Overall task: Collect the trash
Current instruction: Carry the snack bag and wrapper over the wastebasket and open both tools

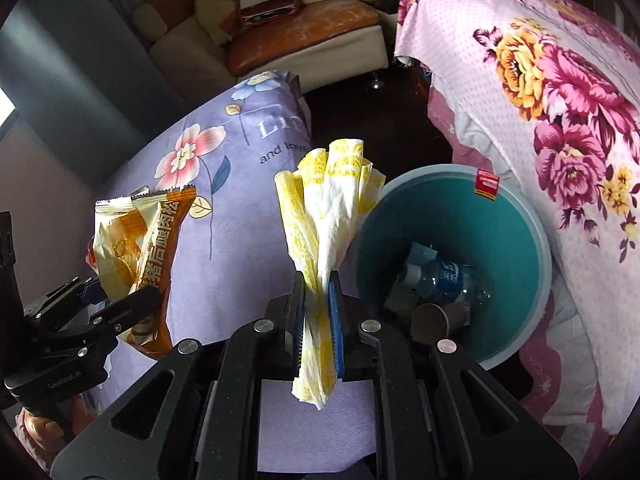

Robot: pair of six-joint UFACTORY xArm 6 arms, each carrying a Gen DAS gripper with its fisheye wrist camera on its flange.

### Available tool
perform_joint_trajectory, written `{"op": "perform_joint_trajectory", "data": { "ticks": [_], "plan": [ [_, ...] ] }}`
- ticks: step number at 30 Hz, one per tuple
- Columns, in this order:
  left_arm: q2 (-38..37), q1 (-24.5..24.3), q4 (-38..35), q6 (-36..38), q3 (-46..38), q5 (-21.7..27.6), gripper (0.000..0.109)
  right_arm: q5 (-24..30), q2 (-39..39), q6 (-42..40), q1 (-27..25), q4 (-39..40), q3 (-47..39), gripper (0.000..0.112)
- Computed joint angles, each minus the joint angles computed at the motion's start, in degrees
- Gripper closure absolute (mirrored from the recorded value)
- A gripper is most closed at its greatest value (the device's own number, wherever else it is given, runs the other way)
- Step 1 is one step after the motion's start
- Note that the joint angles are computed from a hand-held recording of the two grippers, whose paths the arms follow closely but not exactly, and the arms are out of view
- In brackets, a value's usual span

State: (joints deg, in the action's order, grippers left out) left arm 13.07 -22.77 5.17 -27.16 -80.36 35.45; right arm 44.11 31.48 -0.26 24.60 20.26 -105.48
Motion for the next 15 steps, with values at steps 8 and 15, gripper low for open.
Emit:
{"op": "perform_joint_trajectory", "data": {
  "ticks": [8,15],
  "plan": [
    [13.7,-3.7,-2.4,3.6,-18.0,7.9,0.052,-4.2,-4.0,-1.3,-5.1,2.6,8.2,0.101],
    [23.2,-5.7,-3.4,6.2,-31.7,13.6,0.052,-6.4,-5.6,-1.1,-8.1,3.1,11.8,0.101]
  ]
}}
